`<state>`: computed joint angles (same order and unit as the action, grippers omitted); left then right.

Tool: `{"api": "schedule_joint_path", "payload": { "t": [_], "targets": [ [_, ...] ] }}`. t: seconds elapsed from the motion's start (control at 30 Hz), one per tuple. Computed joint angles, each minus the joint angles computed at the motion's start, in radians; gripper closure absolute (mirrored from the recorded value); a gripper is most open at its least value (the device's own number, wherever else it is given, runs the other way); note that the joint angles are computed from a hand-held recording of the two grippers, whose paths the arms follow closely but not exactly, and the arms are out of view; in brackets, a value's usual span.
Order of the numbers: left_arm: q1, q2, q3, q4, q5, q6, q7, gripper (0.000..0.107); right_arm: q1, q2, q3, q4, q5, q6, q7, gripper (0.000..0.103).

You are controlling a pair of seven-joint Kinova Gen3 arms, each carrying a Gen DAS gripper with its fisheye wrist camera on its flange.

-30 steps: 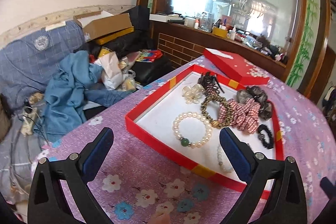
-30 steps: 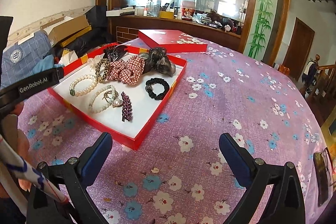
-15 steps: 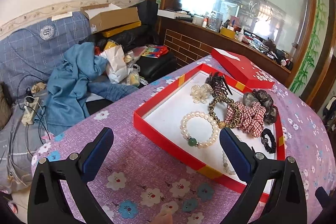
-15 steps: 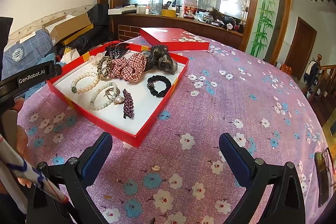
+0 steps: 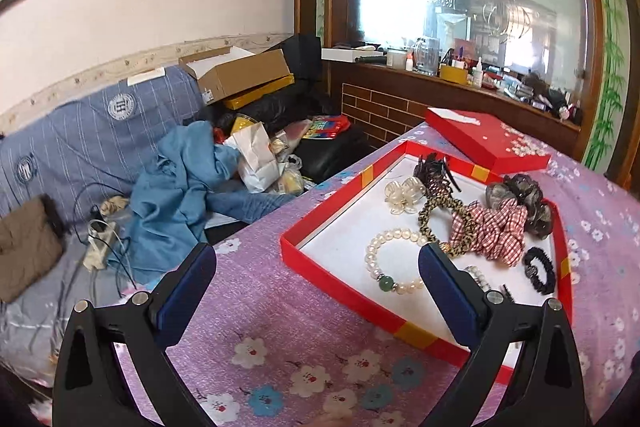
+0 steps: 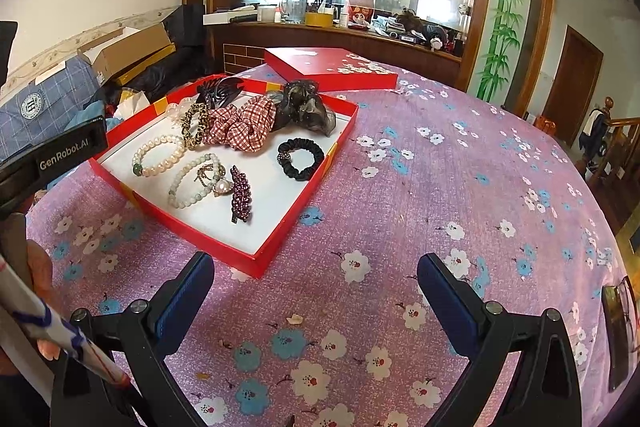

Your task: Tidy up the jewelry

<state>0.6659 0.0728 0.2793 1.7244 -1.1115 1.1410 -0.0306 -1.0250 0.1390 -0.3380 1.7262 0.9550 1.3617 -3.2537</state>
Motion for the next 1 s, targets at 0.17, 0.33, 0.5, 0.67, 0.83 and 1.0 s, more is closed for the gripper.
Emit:
{"api": "schedule_joint_path", "payload": {
  "t": [0.17, 0.33, 0.5, 0.67, 0.83, 1.0],
  "targets": [
    [-0.003, 0.000, -0.001, -0.008, 0.017, 0.006, -0.035, 0.007, 0.001, 0.002, 0.002, -0.001, -0.004, 0.000, 0.000, 0.000],
    [0.006, 0.005, 0.001, -0.008, 0.007, 0.016, -0.047, 0.007, 0.003, 0.001, 0.002, 0.000, -0.005, -0.003, 0.000, 0.000],
    [0.012, 0.009, 0.001, -0.011, 0.003, 0.023, -0.050, 0.007, 0.007, 0.001, 0.003, -0.001, -0.008, -0.004, 0.002, 0.000],
    [0.024, 0.015, 0.001, -0.014, -0.005, 0.036, -0.059, 0.007, 0.006, 0.002, 0.004, -0.002, -0.011, -0.002, 0.002, 0.000],
    [0.026, 0.016, -0.002, -0.015, -0.005, 0.042, -0.058, 0.007, 0.008, 0.001, 0.004, -0.003, -0.014, -0.001, 0.000, 0.000],
    [0.027, 0.016, -0.003, -0.014, -0.004, 0.042, -0.067, 0.007, 0.006, 0.002, 0.004, -0.002, -0.013, 0.003, -0.005, 0.000]
  ]
}}
